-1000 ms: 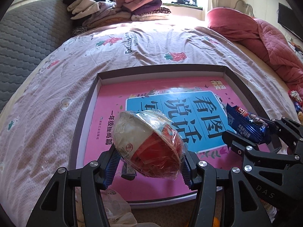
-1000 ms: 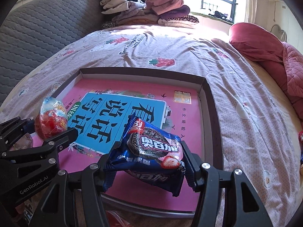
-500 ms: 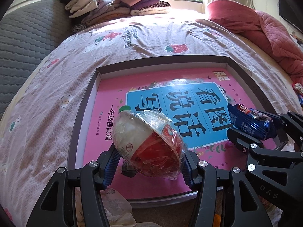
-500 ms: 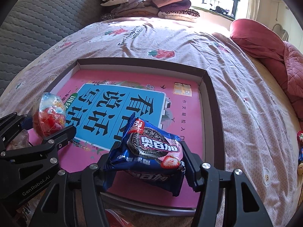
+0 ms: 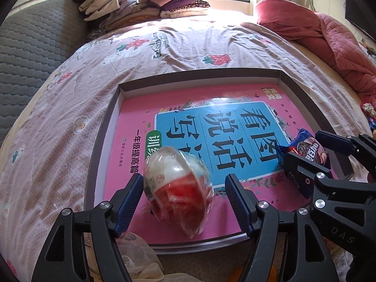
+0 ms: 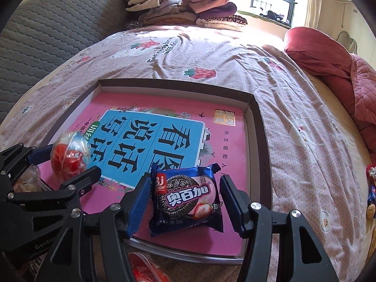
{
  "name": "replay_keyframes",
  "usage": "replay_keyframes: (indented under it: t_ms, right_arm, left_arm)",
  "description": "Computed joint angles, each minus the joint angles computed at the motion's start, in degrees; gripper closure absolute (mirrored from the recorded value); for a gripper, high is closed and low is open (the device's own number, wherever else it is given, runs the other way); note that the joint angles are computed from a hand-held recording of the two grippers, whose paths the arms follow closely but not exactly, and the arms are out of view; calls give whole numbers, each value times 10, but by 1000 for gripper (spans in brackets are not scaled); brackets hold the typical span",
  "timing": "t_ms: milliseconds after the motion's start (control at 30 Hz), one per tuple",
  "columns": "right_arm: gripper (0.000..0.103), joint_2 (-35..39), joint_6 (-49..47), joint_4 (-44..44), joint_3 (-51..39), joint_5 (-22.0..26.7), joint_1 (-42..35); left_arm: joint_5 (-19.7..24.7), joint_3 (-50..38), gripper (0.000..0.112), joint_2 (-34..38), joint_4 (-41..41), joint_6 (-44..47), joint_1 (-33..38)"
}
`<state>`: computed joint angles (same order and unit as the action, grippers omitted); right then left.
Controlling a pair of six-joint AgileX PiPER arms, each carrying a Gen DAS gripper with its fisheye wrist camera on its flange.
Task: Organize objects
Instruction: 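Lower the wrapped ball onto the book in the tray while the right tool releases the packet there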
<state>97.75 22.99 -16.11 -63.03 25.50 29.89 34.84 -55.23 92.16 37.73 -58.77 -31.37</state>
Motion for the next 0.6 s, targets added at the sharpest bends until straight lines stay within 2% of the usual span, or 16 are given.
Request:
replay_keyframes:
  t_ms: [233, 433, 600]
  right_arm:
    - [42, -19, -16, 21, 8, -6, -6]
    - [42, -36, -38, 50, 10, -10, -16]
    - [42, -53, -52, 70, 15, -14, -22]
  left_arm:
    - [6, -4, 37, -11, -13, 7, 0]
    - [-7, 1, 36, -41, -54, 33, 16]
    - [12, -6, 36, -66, -49, 27, 16]
